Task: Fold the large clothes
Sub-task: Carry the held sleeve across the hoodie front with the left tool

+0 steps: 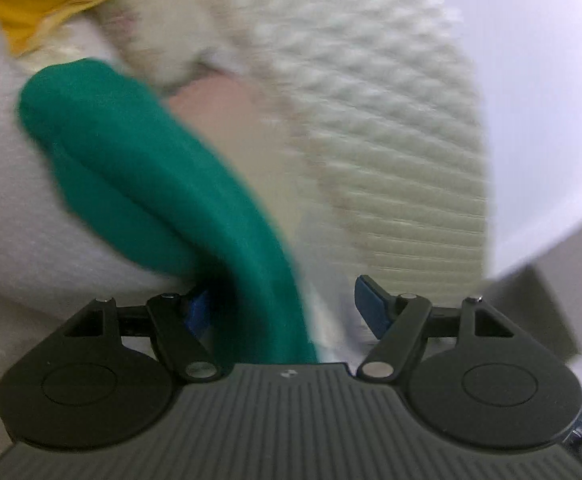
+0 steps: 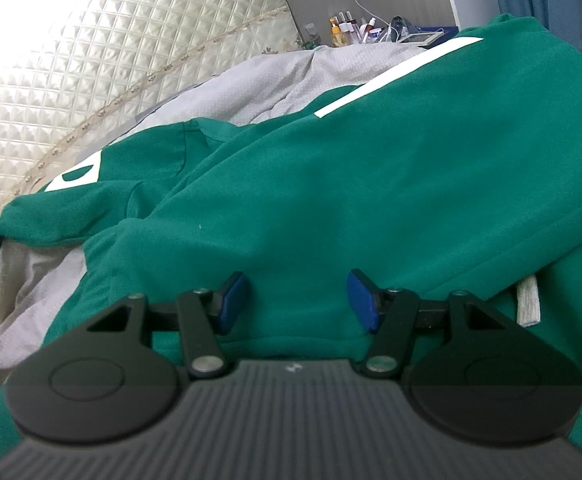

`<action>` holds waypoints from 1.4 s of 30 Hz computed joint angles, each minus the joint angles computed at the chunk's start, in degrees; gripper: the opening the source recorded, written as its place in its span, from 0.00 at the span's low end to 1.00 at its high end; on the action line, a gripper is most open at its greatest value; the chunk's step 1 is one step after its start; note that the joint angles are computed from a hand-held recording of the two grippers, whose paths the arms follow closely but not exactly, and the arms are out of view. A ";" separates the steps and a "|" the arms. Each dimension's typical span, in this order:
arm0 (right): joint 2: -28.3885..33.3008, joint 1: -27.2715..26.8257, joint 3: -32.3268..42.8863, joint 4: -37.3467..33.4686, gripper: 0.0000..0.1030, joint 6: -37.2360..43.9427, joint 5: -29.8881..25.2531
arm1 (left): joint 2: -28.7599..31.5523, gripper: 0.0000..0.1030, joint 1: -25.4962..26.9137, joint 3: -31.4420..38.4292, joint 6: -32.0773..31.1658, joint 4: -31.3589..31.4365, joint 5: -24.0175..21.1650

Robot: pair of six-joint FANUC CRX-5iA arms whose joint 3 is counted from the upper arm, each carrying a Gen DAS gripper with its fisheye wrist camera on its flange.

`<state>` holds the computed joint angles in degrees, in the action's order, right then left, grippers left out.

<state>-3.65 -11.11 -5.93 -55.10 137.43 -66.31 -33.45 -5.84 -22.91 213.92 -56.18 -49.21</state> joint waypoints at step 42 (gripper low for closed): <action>-0.33 -19.78 6.92 -9.39 0.58 -5.85 -11.17 | 48.81 0.07 -36.42 63.15 -85.29 -6.08 -17.15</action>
<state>-3.99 -30.89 0.98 -64.49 131.57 -77.49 15.36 -42.26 40.24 128.63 -62.26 -66.36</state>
